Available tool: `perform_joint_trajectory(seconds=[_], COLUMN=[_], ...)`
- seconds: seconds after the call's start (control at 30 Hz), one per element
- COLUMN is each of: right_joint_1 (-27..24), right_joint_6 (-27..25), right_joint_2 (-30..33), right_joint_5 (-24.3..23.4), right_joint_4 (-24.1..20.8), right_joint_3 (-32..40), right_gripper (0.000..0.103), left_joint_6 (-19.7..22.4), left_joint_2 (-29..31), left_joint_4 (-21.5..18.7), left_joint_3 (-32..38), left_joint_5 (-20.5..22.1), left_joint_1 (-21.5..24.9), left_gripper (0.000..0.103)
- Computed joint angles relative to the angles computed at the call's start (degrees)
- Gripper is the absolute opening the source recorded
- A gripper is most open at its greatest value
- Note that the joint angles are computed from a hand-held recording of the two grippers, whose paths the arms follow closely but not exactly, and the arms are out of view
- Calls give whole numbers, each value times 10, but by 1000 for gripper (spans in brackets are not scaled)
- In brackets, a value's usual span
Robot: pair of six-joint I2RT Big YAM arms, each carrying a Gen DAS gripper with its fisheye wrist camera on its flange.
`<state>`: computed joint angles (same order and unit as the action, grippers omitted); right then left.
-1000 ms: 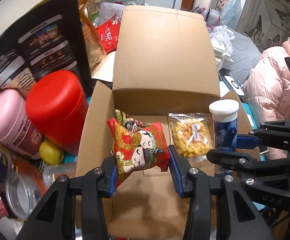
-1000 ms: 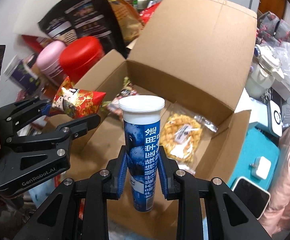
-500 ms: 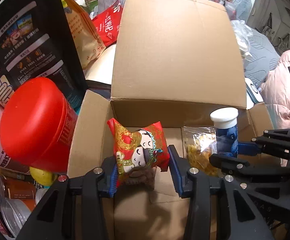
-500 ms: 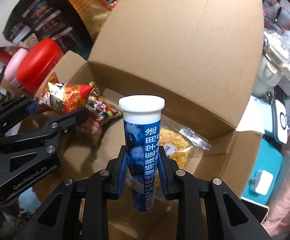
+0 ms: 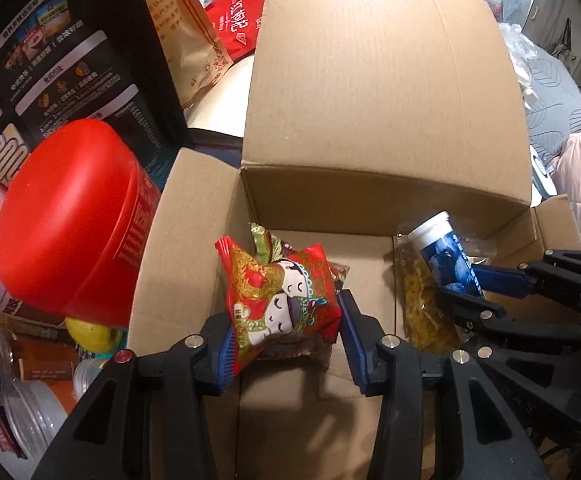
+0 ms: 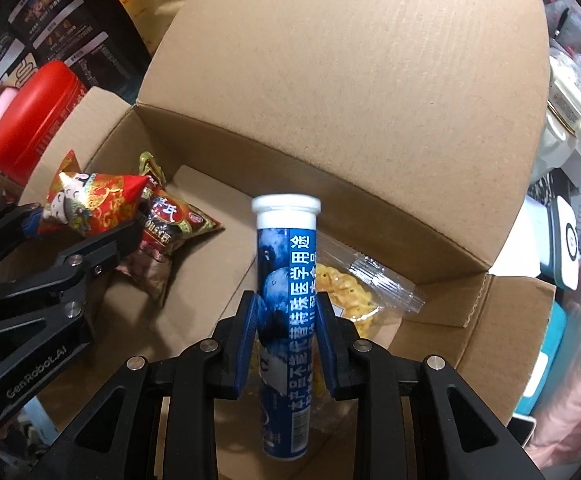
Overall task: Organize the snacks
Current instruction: 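Lower the candy packet with the left tool while the right tool lowers the tube into the box, then open both tools to release the candy packet and tube in the box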
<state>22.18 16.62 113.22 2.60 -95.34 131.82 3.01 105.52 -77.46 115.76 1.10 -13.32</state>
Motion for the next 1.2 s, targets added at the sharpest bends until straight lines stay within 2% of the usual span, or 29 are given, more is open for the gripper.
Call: perform_joint_trajectory(seconds=[0.03,0.1,0.33,0.6,0.83,0.93,1.2], right_joint_1=[2,3,9,36,54,65,102], right_joint_6=[3,6,5,-2,-20,-25,-34], right_joint_2=[3,4,-26,-62,-73,-67,-98], right_joint_5=[4,14,18,28,27,28,37], right_joint_4=[-3,-4,9,17,10,-6,0], right_joint_3=[4,4,-20,-17,29,71,83], right_gripper=[37,57,57,57,57,57,57], left_joint_6=[-3,-11,-22,-42,-68,-77,-90], left_joint_2=[-1,-5,-37,-91,-138,-161,-227], left_joint_4=[-2,-8,-7,-7,-14,-18,-26], left_joint_3=[-1,-2,-18,-28,-27,-31,-46], left_joint_5=[-3,-16,-39,-48,-57,-62,-84], left_joint_1=[0,-3,-6,-1,11,13,22], left_gripper=[47,48,66,67,67,67,67])
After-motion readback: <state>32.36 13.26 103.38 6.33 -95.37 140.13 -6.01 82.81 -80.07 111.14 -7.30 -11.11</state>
